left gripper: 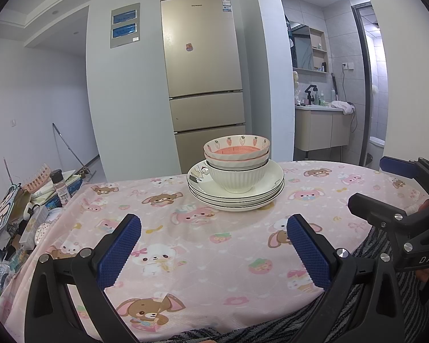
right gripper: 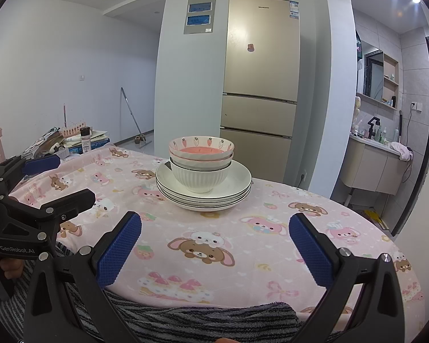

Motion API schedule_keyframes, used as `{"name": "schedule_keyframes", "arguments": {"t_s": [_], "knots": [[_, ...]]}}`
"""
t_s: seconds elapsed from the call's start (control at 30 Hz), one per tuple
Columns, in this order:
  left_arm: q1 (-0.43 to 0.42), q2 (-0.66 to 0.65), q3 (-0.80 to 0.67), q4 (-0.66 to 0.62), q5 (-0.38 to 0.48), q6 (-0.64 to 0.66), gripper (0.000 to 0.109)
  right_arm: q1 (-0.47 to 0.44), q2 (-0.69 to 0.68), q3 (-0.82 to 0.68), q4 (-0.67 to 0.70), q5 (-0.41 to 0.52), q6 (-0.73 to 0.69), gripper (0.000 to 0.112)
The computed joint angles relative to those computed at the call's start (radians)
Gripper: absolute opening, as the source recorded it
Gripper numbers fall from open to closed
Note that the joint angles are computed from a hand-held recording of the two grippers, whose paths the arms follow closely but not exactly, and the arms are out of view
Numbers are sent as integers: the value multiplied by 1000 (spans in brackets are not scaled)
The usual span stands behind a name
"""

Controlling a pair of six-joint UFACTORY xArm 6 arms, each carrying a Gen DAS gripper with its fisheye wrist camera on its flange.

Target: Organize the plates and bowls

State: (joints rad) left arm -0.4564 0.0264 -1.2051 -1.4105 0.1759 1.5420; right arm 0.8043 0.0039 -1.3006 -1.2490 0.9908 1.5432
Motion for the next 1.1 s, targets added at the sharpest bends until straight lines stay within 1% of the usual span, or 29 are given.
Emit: {"name": "schedule_keyframes", "arguments": {"t_s": [1.1], "knots": [[1,-1,0,0,1,4,103,-5,0,8,4,-7,1,103]]}}
